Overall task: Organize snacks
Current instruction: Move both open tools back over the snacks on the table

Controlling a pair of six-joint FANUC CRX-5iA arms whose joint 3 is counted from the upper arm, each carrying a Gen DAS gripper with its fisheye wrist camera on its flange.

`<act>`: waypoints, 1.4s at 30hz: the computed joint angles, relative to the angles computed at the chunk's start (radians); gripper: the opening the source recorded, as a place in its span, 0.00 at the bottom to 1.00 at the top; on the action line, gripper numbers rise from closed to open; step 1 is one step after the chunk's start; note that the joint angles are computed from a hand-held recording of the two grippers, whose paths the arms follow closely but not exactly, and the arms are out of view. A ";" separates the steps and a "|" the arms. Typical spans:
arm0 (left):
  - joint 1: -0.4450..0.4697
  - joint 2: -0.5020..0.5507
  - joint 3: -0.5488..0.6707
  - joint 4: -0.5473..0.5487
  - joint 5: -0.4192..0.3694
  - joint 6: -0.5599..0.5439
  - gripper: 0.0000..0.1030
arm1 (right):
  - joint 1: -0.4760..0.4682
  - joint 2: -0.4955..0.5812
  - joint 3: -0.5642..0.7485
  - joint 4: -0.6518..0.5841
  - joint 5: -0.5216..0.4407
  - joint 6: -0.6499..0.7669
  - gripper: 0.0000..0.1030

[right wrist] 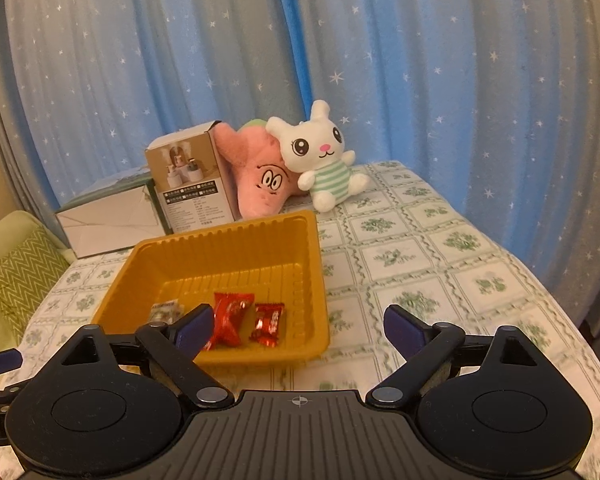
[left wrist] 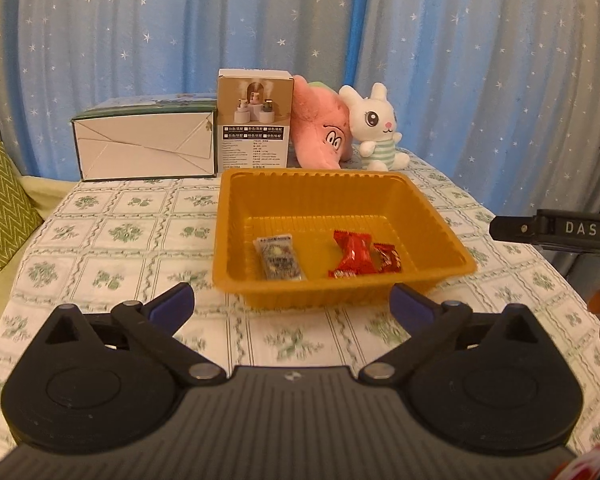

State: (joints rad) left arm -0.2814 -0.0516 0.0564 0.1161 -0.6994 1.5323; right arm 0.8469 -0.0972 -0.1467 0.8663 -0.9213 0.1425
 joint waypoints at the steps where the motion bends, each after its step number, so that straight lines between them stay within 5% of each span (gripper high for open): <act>1: -0.001 -0.017 -0.018 0.001 0.004 0.005 1.00 | 0.015 -0.015 -0.014 0.008 -0.011 -0.013 0.89; 15: -0.017 -0.250 -0.238 -0.016 -0.028 0.084 1.00 | 0.266 -0.178 -0.193 0.093 -0.183 -0.151 0.89; 24: -0.026 -0.366 -0.332 -0.075 -0.045 0.129 1.00 | 0.384 -0.200 -0.236 0.062 -0.204 -0.165 0.89; 38: -0.039 -0.346 -0.314 -0.147 -0.096 0.156 1.00 | 0.372 -0.171 -0.227 -0.050 -0.074 0.036 0.88; 42: -0.026 -0.331 -0.304 -0.150 -0.119 0.161 0.99 | 0.333 -0.152 -0.206 -0.105 -0.016 0.152 0.76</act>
